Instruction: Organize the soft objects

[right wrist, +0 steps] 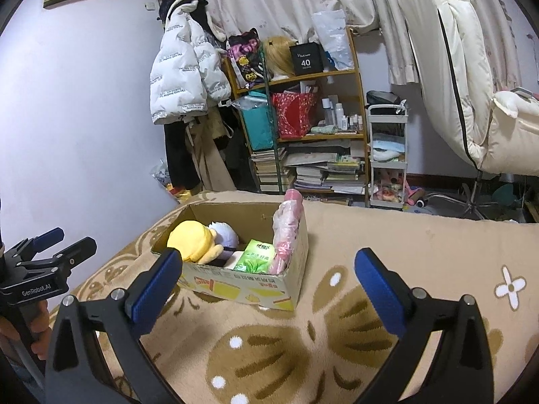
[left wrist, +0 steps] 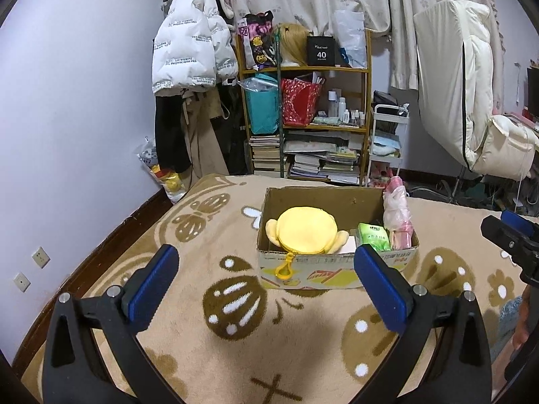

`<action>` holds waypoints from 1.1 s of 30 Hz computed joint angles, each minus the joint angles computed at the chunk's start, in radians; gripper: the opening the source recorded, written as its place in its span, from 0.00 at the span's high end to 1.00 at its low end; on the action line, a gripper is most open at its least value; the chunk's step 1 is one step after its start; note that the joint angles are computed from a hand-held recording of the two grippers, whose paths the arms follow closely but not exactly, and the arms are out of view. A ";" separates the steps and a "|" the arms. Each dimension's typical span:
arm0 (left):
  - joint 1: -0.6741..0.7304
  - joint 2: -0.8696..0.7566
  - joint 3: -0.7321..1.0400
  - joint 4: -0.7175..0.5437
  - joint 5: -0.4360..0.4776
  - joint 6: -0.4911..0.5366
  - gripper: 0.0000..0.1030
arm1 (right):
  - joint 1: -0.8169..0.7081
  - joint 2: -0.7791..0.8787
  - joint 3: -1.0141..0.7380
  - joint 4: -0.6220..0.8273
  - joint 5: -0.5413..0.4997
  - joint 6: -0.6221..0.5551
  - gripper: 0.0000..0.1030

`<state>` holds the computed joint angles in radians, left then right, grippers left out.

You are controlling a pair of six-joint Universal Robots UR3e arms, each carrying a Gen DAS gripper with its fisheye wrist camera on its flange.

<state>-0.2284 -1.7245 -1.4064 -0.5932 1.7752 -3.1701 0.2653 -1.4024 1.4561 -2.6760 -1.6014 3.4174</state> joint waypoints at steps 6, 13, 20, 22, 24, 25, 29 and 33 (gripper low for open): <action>-0.006 -0.014 0.005 0.000 0.011 0.009 0.00 | 0.001 0.011 -0.005 0.004 -0.003 0.002 0.00; -0.007 -0.022 0.003 0.013 0.022 0.013 0.00 | -0.004 0.011 0.000 0.001 0.003 0.002 0.00; 0.013 -0.007 -0.015 0.038 0.013 0.014 0.00 | -0.003 0.015 0.007 -0.011 -0.002 -0.002 0.00; 0.018 -0.005 -0.017 0.039 0.010 0.014 0.00 | -0.002 0.016 0.005 -0.009 -0.002 0.000 0.00; 0.016 -0.004 -0.021 0.044 0.015 0.010 0.00 | -0.002 0.016 0.005 -0.007 -0.003 0.000 0.00; 0.020 -0.001 -0.025 0.046 0.006 0.007 0.00 | -0.002 0.016 0.005 -0.007 -0.003 0.000 0.00; 0.024 0.002 -0.025 0.039 -0.002 0.000 0.00 | -0.003 0.015 0.004 -0.006 -0.003 -0.001 0.00; 0.029 0.001 -0.025 0.041 -0.013 0.011 0.00 | -0.010 0.011 0.020 -0.017 0.004 -0.002 0.00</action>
<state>-0.1998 -1.7238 -1.4317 -0.5521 1.7622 -3.1595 0.2549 -1.3911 1.4760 -2.6933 -1.5977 3.4151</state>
